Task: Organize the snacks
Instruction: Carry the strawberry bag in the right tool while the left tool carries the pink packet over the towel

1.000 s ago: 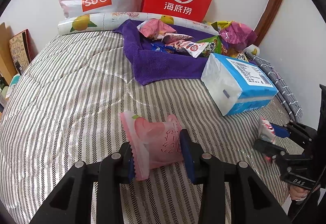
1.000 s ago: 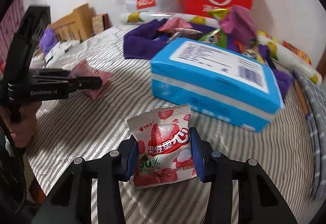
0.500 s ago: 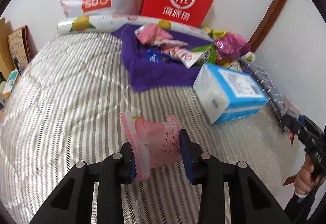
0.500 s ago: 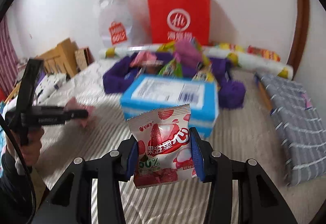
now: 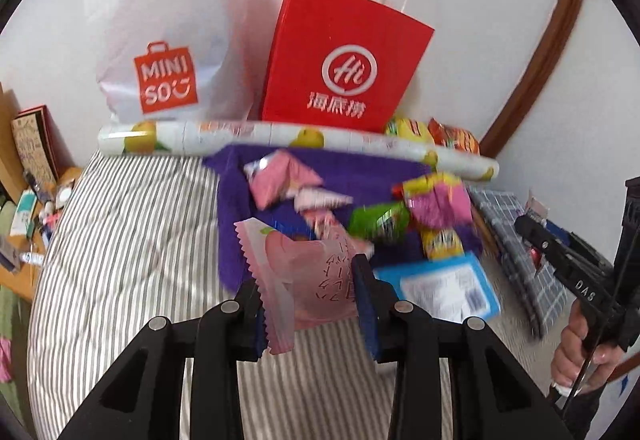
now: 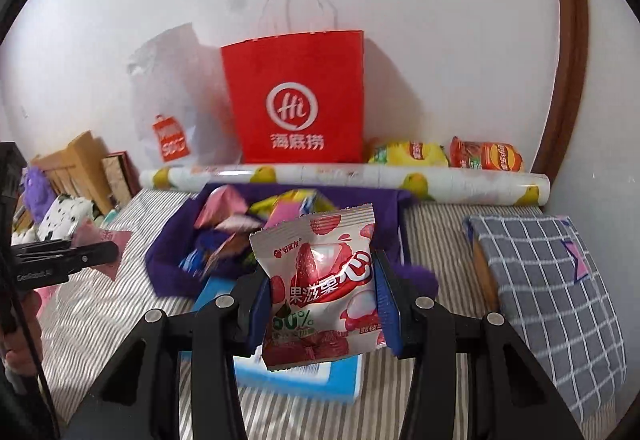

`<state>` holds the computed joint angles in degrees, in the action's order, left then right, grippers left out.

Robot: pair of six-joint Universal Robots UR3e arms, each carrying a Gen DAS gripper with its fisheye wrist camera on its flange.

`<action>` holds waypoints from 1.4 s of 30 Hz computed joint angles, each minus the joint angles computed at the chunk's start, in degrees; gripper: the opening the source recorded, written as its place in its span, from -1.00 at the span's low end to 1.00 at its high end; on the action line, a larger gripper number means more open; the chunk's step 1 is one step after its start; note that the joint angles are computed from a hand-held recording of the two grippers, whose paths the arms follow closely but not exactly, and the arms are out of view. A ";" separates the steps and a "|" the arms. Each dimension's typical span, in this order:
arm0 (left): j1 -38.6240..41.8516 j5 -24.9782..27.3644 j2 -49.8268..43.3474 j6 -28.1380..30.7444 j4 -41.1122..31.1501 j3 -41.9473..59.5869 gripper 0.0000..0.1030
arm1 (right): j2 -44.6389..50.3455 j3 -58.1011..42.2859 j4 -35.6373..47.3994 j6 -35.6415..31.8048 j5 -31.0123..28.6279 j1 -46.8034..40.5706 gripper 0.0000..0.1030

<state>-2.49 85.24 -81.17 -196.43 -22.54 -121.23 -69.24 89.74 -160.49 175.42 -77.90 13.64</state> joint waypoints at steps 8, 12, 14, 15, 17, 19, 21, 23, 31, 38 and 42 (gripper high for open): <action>1.27 -2.40 -15.08 -2.45 2.94 11.44 -0.34 | 16.17 -21.91 9.17 -0.71 -0.33 0.92 -0.12; 1.09 -3.34 -20.94 -3.81 3.33 16.30 -0.34 | 23.60 -32.83 13.86 -1.78 -0.61 1.96 -0.12; 0.70 -3.25 -23.34 -4.27 3.37 18.35 -0.34 | 26.49 -37.62 15.63 -2.07 -1.24 2.47 -0.12; 0.37 -2.88 -24.38 -4.35 3.45 19.15 -0.34 | 27.84 -39.69 16.18 -2.00 -0.88 2.52 -0.12; 0.01 -2.61 -25.67 -4.23 3.80 19.80 -0.34 | 28.52 -39.68 15.05 -1.63 0.75 2.14 -0.12; -0.06 -2.85 -26.42 -4.12 4.35 19.70 -0.34 | 28.16 -38.16 13.92 -1.57 1.98 1.69 -0.12; -0.12 -2.73 -26.74 -4.22 4.47 19.58 -0.34 | 27.24 -35.81 12.41 -1.85 2.46 1.34 -0.12; -0.22 -2.35 -26.67 -4.37 5.25 18.93 -0.34 | 26.32 -33.57 10.62 -1.50 1.97 1.21 -0.12; 0.32 -2.86 -26.00 -4.96 8.78 16.26 -0.34 | 27.22 -32.99 9.95 0.50 3.69 0.39 -0.12; 0.68 -3.72 -25.34 -5.59 10.43 15.11 -0.34 | 26.47 -30.82 7.28 0.70 4.36 1.09 -0.12; 0.35 -2.66 -25.43 -5.80 10.51 15.17 -0.34 | 25.51 -29.05 5.63 0.80 4.95 1.36 -0.12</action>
